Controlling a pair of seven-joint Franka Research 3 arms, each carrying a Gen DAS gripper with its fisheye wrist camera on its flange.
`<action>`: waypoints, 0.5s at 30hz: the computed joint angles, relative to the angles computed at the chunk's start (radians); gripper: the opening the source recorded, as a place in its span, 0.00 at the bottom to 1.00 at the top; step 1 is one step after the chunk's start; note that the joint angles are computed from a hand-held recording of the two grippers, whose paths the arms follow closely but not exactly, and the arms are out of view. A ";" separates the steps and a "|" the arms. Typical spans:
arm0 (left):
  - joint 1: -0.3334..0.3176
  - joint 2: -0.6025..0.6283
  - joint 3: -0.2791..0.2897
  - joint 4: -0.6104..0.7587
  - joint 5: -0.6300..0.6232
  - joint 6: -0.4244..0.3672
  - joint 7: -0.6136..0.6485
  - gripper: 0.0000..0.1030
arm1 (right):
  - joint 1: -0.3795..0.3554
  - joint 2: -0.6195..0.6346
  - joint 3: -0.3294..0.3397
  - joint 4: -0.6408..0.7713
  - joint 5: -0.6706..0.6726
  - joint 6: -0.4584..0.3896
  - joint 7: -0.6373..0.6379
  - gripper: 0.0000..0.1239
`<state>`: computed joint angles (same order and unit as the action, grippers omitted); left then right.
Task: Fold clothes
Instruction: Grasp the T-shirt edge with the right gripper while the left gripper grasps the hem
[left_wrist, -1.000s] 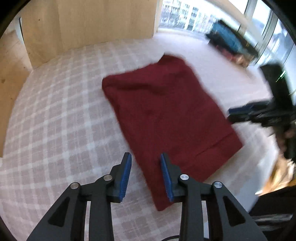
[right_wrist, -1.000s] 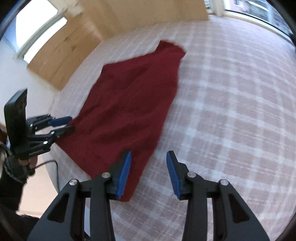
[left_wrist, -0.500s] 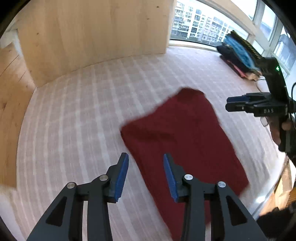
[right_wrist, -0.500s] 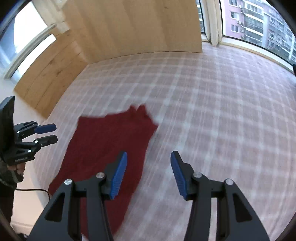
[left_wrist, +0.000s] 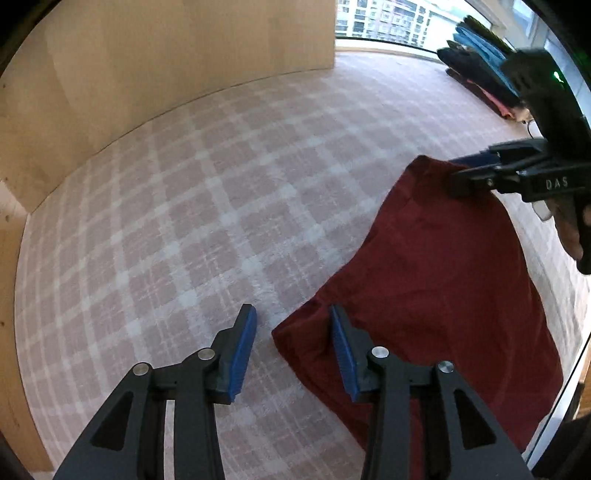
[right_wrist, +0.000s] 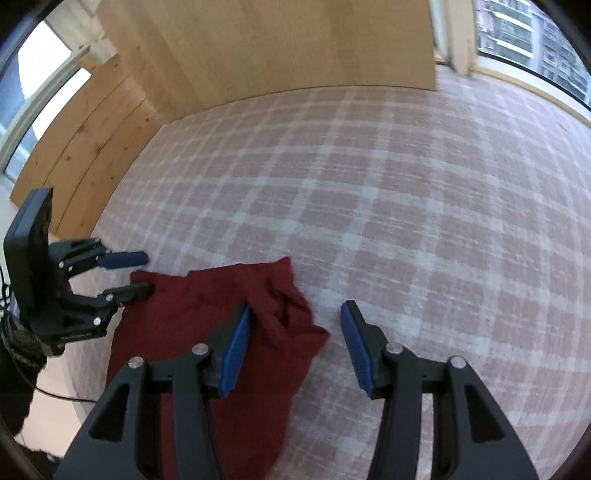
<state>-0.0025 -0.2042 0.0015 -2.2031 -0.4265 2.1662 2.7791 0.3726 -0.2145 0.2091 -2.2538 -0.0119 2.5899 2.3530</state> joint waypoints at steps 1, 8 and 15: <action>-0.001 -0.003 0.001 -0.003 -0.003 -0.002 0.008 0.34 | -0.004 0.010 0.009 0.016 -0.030 -0.023 0.000 0.40; -0.028 -0.050 0.010 -0.056 -0.026 0.017 0.114 0.08 | 0.042 0.040 -0.030 0.028 0.049 0.001 -0.096 0.08; -0.007 -0.039 0.041 0.005 -0.082 -0.078 0.111 0.06 | 0.017 -0.011 0.007 0.014 0.010 0.015 -0.032 0.07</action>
